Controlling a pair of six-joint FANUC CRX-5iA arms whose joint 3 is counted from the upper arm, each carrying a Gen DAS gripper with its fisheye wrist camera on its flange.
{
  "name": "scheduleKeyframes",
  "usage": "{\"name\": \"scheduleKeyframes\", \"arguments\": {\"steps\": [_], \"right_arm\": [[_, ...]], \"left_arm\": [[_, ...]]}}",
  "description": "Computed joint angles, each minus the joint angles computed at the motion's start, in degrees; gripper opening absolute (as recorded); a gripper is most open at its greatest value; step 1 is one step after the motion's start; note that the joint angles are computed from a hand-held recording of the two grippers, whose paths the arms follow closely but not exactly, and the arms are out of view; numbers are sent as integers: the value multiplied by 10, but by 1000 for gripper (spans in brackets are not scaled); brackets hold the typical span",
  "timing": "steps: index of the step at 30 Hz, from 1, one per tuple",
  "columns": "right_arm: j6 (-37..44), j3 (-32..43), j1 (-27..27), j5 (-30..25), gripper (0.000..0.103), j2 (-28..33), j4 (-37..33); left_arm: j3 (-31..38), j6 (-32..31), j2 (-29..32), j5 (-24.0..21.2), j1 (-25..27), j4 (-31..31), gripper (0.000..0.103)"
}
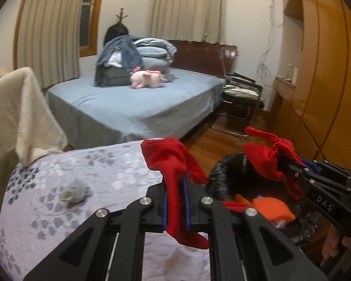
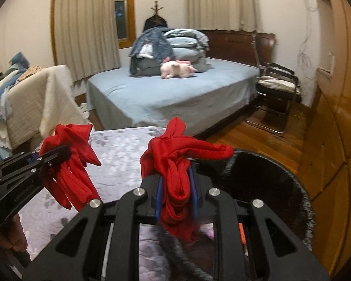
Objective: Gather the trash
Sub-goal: 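Carry both red gloves over the black bin and open both tools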
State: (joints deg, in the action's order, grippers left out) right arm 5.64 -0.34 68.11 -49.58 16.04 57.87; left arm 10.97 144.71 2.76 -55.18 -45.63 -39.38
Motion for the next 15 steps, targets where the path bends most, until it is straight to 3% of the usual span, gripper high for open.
{"name": "scheduleKeyframes", "arguments": {"steps": [15], "right_arm": [[-68, -108, -31, -48, 19, -72, -3]], "left_arm": [[94, -98, 120, 84, 3, 85, 11]]}}
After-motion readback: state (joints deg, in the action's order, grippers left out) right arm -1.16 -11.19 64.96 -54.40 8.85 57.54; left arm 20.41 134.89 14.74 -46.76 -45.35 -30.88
